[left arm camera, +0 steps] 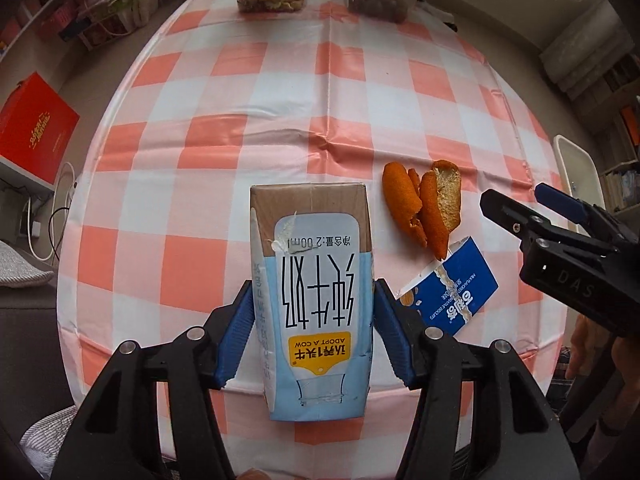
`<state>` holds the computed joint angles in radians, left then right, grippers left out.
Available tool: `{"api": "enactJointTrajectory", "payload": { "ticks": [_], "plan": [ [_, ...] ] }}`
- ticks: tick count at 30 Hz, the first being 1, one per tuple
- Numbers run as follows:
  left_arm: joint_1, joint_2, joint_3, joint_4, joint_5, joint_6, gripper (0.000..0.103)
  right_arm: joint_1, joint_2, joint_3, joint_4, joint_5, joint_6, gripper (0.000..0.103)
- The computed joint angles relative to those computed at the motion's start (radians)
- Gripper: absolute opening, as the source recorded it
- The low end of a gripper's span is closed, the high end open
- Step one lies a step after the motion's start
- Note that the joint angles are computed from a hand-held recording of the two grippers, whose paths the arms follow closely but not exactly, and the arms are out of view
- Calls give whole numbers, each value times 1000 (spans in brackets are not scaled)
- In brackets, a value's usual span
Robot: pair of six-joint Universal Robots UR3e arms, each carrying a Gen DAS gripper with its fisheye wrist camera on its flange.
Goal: Collect trash
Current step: 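Grasp the orange peels with the right tool while the left tool lifts the milk carton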
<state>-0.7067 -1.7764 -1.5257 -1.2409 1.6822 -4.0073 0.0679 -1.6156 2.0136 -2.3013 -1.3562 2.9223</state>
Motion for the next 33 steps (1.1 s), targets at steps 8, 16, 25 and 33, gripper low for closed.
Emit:
{"api": "enactJointTrajectory", "payload": {
  "ticks": [8,16,25,33],
  "plan": [
    [50,63,-60,16,-14,16,58,51,111,-25,-21,51,52,68],
    [60,32,-49,49,6,11,58,72,152,-17,-66,71,49,21],
    [5,0,46,84,141,-7,58,14,4,7,-72,96,8,19],
    [-79,-65,170,90,333,-51,58,-91,-160,28,-111,145,-20,19]
  ]
}}
